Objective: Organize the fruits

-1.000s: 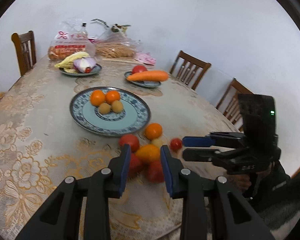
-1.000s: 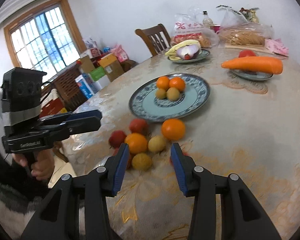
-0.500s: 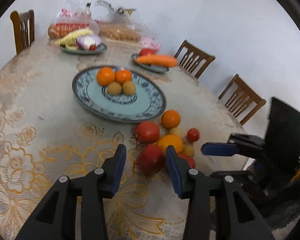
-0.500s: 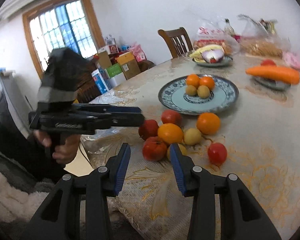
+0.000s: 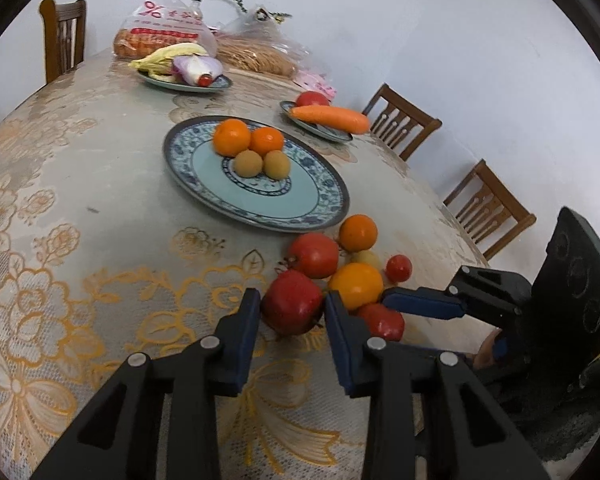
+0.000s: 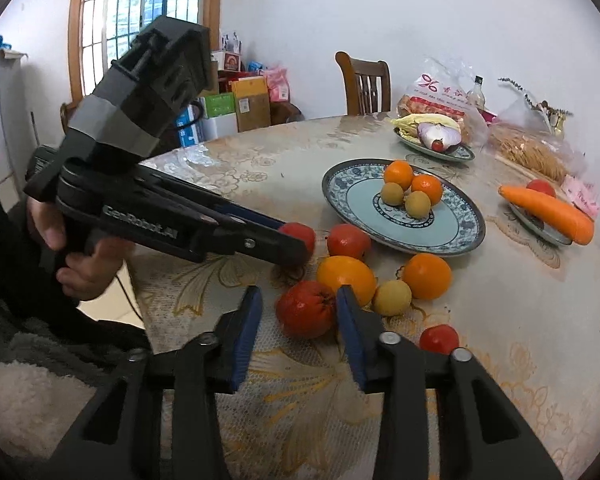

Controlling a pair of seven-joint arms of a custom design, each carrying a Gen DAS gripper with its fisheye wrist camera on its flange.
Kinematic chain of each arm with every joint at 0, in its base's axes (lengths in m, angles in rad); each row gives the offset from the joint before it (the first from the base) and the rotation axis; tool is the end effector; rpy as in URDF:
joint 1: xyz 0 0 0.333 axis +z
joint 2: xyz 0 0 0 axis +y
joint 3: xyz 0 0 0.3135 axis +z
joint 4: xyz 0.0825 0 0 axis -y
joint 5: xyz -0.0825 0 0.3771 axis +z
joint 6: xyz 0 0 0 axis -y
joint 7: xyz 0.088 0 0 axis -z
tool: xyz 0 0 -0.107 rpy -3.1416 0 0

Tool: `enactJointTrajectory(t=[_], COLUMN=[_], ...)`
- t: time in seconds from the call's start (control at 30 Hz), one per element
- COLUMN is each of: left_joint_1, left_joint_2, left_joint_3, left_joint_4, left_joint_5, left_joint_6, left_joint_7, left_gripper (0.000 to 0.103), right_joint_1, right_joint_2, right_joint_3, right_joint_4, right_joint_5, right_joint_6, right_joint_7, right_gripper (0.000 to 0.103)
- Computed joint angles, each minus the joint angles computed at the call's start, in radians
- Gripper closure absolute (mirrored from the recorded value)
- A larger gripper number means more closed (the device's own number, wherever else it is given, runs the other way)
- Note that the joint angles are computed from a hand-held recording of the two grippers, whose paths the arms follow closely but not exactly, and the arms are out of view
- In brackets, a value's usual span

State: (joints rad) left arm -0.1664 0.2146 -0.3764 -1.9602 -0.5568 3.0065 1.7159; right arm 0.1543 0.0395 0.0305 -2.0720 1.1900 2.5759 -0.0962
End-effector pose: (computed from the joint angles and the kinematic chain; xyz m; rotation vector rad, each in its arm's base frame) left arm 0.5711 -0.2815 0.4652 -1.8077 2.0471 -1.2681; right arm 0.5747 0.0913 0.4542 -2.1470 0.6920 -0.4341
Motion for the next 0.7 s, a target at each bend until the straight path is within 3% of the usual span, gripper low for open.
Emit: enactJointTrajectory(t=[0.17, 0.27, 0.47, 0.57, 0.7], left_joint_1=[0.012, 0.005, 0.035, 0.028, -0.004], left_joint_2=[-0.016, -0.028, -0.051, -0.058, -0.076], left_joint_3=[-0.020, -0.018, -0.063, -0.055, -0.019], left_joint_4=[-0.029, -0.039, -0.049, -0.048, -0.060], left_joint_5=[-0.050, -0.047, -0.171, -0.209, -0.171], left_joint_6=[0.032, 0.040, 0.077, 0.091, 0.120], left_joint_7=[0.031, 0.038, 0.168, 0.189, 0.145], left_gripper=[0.069, 0.069, 0.069, 0.069, 0.069], right_joint_1=[0.011, 0.010, 0.023, 0.033, 0.040], right_joint_2=[-0.012, -0.011, -0.039, -0.061, -0.072], right_joint_3=[0.007, 0.001, 0.004, -0.001, -0.011], right_joint_4=[-0.021, -0.015, -0.024, -0.037, -0.040], right_joint_5=[0.053, 0.050, 0.075, 0.121, 0.161], right_joint_6=[0.043, 0.017, 0.025, 0.036, 0.050], right_joint_7=[-0.108, -0.101, -0.140, -0.191, -0.216], right_gripper=[0.072, 0.072, 0.072, 0.072, 0.072])
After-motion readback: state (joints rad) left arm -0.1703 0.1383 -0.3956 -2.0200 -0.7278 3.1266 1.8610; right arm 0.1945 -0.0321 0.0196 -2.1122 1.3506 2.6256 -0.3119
